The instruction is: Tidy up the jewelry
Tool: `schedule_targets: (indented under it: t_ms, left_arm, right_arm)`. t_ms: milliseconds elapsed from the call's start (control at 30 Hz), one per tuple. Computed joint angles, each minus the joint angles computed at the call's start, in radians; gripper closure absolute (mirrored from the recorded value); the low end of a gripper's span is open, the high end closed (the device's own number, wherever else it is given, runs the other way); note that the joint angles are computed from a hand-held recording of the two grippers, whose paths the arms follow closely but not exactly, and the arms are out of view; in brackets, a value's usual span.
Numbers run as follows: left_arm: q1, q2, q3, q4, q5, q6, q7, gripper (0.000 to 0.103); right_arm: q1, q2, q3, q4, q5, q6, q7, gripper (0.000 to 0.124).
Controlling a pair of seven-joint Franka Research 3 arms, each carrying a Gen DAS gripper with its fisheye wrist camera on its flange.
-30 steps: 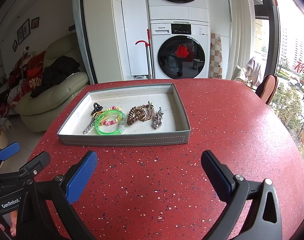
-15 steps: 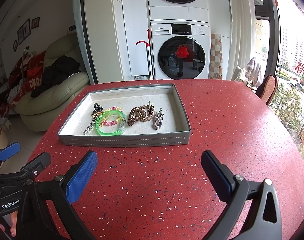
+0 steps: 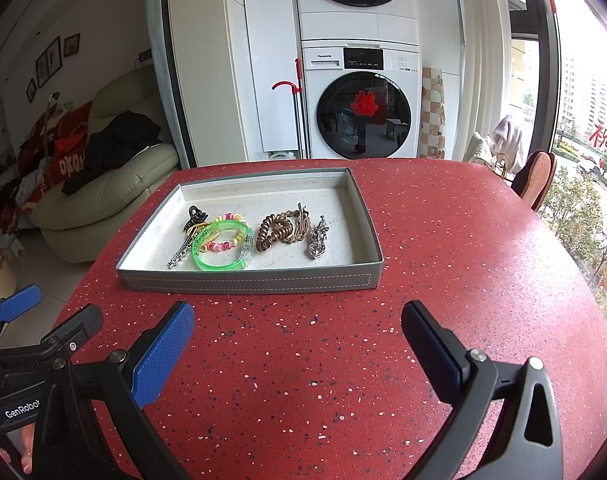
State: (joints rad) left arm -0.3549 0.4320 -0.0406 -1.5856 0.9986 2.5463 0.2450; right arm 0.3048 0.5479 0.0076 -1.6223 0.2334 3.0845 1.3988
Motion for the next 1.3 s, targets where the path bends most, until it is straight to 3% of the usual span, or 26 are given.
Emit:
schedule_targets:
  t_ms: [1300]
  left_arm:
    - [0.001, -0.003, 0.002, -0.018, -0.011, 0.023, -0.006, 0.0]
  right_arm:
    - [0.008, -0.002, -0.006, -0.001, -0.001, -0.003, 0.006, 0.021]
